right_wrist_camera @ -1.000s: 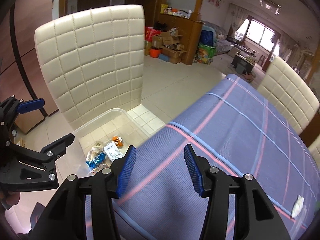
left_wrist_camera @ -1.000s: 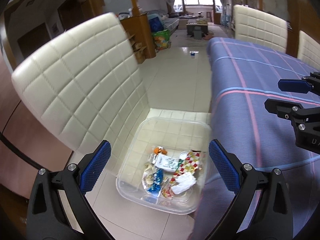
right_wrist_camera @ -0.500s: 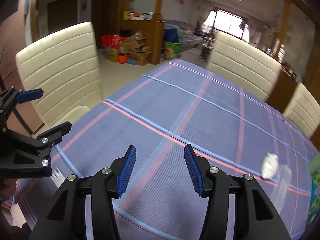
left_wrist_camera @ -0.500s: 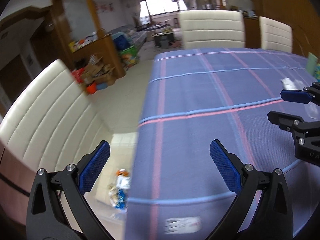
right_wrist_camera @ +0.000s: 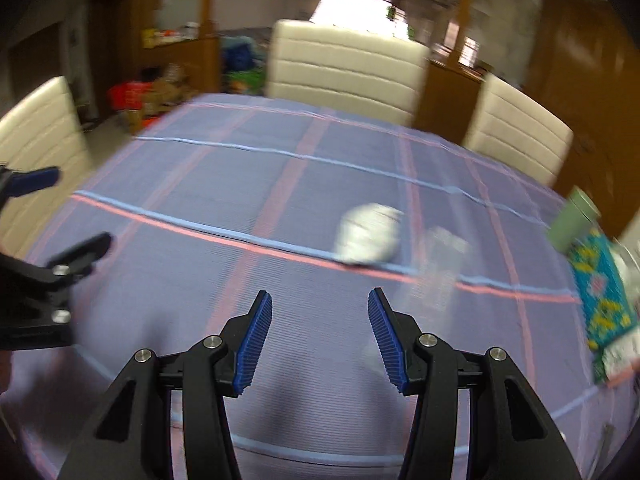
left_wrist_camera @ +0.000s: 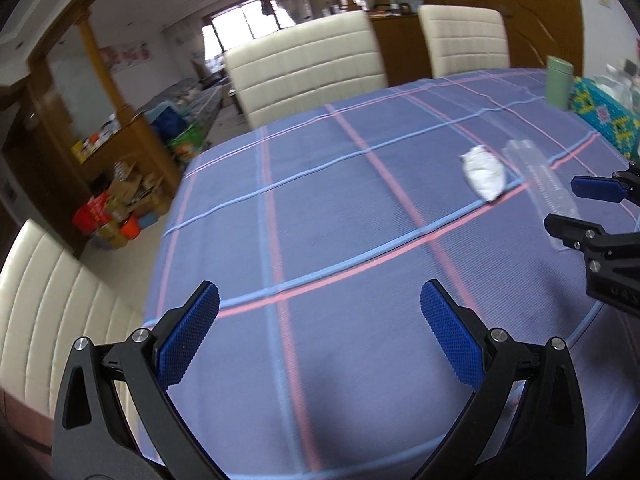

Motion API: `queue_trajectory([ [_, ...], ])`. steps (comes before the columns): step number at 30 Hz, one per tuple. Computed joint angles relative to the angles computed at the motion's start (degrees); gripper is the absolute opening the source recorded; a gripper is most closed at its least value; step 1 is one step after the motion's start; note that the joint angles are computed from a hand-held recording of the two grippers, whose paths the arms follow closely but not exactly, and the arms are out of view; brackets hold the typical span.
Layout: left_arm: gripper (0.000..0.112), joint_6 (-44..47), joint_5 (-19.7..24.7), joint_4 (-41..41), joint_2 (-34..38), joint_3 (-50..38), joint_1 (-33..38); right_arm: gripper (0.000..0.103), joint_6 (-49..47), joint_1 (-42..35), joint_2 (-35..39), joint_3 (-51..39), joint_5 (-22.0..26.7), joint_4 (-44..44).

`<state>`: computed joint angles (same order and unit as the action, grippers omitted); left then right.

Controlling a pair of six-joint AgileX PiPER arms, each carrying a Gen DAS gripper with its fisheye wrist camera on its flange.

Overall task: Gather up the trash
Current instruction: 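Move both open tools back over the table toward the tissue and cups, then grasp the white tissue with the left tool while the right tool grasps the clear cup stack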

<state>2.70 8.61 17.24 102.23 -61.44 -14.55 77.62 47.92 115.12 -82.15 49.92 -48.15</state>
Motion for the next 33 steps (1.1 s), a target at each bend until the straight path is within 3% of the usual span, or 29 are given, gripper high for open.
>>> queue_trajectory([
  [6, 0.1, -10.9, 3.9, 10.2, 5.1, -6.7, -6.7, 0.049, 1.9, -7.8, -3.4, 9.0, -11.0, 5.2],
  [11, 0.1, -13.5, 5.7, 12.9, 8.9, -11.8, -10.1, 0.05, 2.6, -9.1, -0.9, 7.6, -8.9, 4.9],
  [15, 0.1, -11.4, 8.0, 10.0, 13.2, -17.6, -12.5, 0.049, 4.7, -12.2, -1.2, 10.7, -13.1, 4.5],
  [21, 0.1, -7.6, 13.3, 5.2, 20.7, -28.8, -15.7, 0.041, 5.2, -16.6, -3.0, 13.6, -15.5, 2.3],
  [29, 0.1, 0.2, 24.8, -5.1, 33.1, -50.7, -17.4, 0.04, 1.8, -21.0, -2.8, 13.2, -18.0, 2.8],
  [33, 0.1, -0.5, 27.9, -4.0, 37.1, -57.2, -18.0, 0.04, 2.4, -22.2, -2.6, 13.5, -19.7, 2.1],
])
